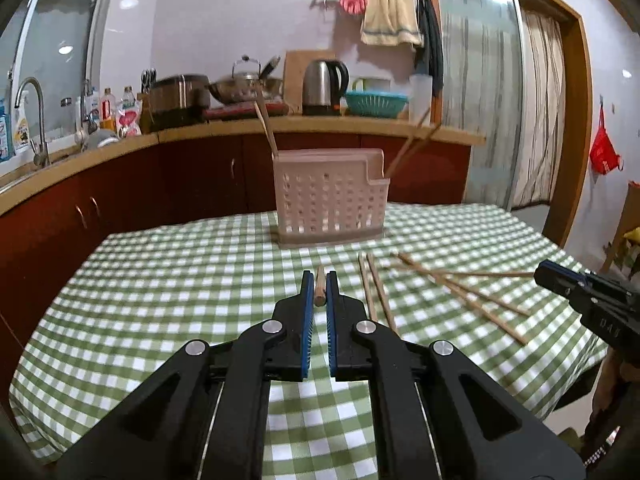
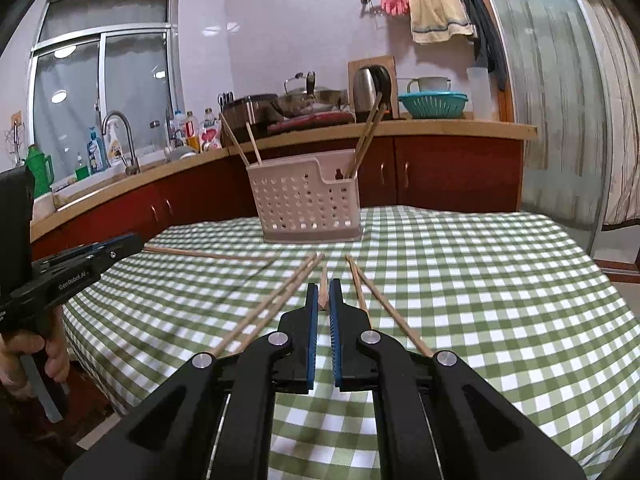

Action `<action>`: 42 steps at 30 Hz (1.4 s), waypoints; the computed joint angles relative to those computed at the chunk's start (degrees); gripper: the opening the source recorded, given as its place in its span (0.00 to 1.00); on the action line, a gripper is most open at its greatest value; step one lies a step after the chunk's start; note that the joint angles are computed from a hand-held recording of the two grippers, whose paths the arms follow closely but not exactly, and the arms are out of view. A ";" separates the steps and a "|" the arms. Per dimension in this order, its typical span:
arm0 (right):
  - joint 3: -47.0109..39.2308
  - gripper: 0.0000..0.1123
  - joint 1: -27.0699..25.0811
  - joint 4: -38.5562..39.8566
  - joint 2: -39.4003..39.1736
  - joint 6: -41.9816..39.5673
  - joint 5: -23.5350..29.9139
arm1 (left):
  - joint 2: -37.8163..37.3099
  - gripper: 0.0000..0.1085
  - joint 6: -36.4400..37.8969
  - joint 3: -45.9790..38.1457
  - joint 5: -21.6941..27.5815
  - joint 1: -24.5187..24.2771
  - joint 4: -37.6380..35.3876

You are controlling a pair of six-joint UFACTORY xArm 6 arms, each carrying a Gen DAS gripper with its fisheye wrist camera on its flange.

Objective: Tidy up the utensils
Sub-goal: 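Lift the left tool's chopstick over the basket while the right tool carries its chopstick there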

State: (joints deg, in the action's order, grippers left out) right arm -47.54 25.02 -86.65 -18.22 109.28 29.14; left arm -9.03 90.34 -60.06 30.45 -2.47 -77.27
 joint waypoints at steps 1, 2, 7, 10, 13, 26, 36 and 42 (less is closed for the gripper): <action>-0.24 0.06 0.05 0.05 -0.12 -0.23 0.24 | -0.02 0.06 0.03 -0.35 0.18 0.10 -0.42; -0.58 0.06 0.14 0.08 -0.15 -0.44 0.56 | 0.15 0.06 -0.23 -0.98 0.45 0.23 -0.65; -2.89 0.06 -0.51 0.42 0.49 -2.00 0.85 | 2.19 0.06 -1.51 -4.20 0.59 0.12 -1.13; -4.70 0.06 -1.34 0.42 1.32 -3.06 0.58 | 3.88 0.06 -2.25 -6.84 0.57 -0.15 -1.31; -6.61 0.06 -1.83 0.38 2.44 -4.01 0.58 | 5.65 0.06 -3.46 -9.56 0.34 -0.67 -0.95; -17.03 0.06 -6.06 -0.25 9.58 -7.61 -2.78 | 13.85 0.06 -9.53 -21.36 1.38 -2.06 2.77; -22.83 0.06 -7.85 -1.38 14.06 -7.52 -5.02 | 17.55 0.06 -13.22 -27.11 2.77 -2.31 6.56; -24.52 0.06 -8.12 -1.70 14.60 -8.38 -5.61 | 19.03 0.06 -15.65 -30.38 3.87 -1.95 8.21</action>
